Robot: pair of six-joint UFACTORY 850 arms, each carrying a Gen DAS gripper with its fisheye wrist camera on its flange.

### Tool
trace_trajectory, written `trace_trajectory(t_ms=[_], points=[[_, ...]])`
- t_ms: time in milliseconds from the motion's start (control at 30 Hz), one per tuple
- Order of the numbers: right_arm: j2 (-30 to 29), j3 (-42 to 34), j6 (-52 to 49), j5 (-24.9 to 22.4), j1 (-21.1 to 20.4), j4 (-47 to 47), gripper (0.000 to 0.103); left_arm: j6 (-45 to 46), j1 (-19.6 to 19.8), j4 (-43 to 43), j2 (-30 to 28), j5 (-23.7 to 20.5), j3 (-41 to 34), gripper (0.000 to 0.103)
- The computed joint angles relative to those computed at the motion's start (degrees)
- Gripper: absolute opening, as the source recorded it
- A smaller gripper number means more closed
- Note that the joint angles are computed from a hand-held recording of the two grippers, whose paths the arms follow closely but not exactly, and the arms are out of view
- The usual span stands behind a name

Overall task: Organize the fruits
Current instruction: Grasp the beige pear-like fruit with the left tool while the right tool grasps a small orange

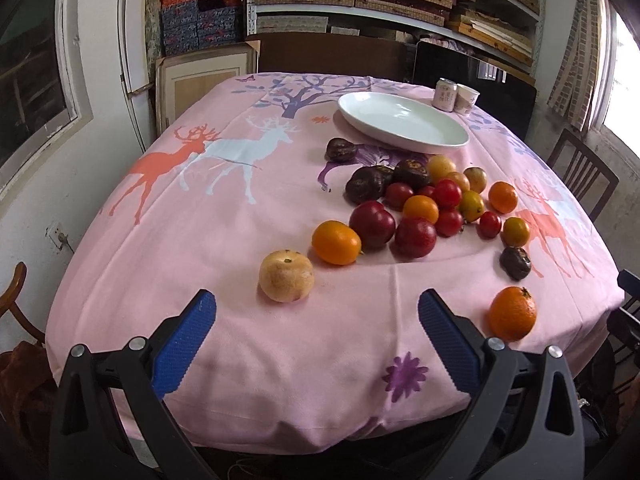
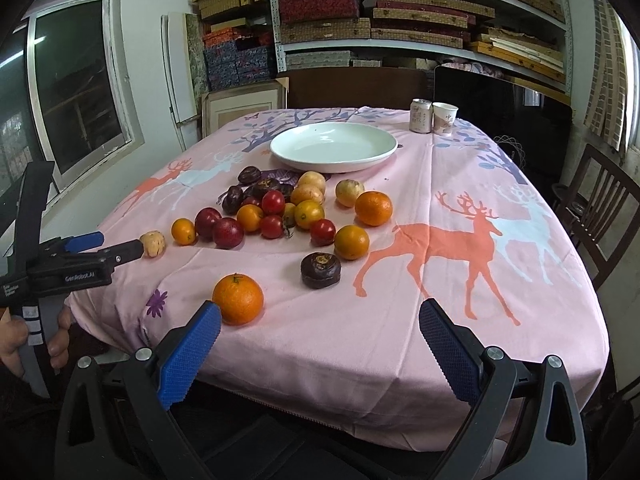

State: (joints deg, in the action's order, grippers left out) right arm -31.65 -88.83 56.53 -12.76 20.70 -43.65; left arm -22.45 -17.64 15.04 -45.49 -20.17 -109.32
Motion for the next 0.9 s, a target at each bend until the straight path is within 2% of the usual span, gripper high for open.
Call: trace_trajectory(t_ms=[67, 200, 267, 300, 333, 467, 567, 600, 667, 800, 900], points=[[-0.58, -0.71, -5.28, -0.33, 0.07, 4.85, 0.099, 3.76, 0.41, -1.94, -2.37, -0.45, -3.01, 0.099], [-0.88, -1.17, -7.66, -0.95, 0.18, 6.2, 0.099, 2.55, 0.4, 2.92, -8.69, -3.82, -11.26, 0.099], [-0.95, -1.23, -7.34, -1.1, 0.2, 5.87, 0.099, 5.9, 0.86, -0.8, -10.99, -5.15, -14.64, 0.092], [-1.14, -1.46, -7.9, -1.37, 0.17, 6.45, 0.099, 9.25, 1.19, -4.44, -11.48, -4.77, -15.35, 0.081], [-1.23, -1.6, -8.97, -1.54, 0.1, 7.64, 0.099, 11.52, 1.34, -6.65, -12.21, -5.16, -16.58, 0.077], [-1.55, -1.97, -13.07, -1.76, -0.06, 11.65, 0.099, 13.69, 0.55, -5.35, -14.79, -6.3, -20.65, 0.077], [-1.64, -1.98, -12.69, -1.74, -0.05, 11.12, 0.099, 13.73, -0.18, -2.96, -15.66, -5.66, -21.73, 0.075], [-1.61, -1.91, -12.62, -1.72, -0.07, 11.1, 0.099, 13.58, -0.29, -2.24, -15.98, -5.26, -22.17, 0.067], [-1.6, -1.86, -12.65, -1.75, -0.1, 11.16, 0.099, 13.08, -0.42, -1.3, -16.47, -5.01, -22.91, 0.062], [-1.58, -1.77, -13.45, -1.68, -0.27, 12.15, 0.099, 14.22, -0.32, -1.56, -13.59, -0.57, -17.77, 0.045], [-1.72, -1.98, -15.44, -1.79, -0.25, 14.04, 0.099, 13.66, -0.87, 1.47, -11.81, 1.5, -14.64, 0.043]])
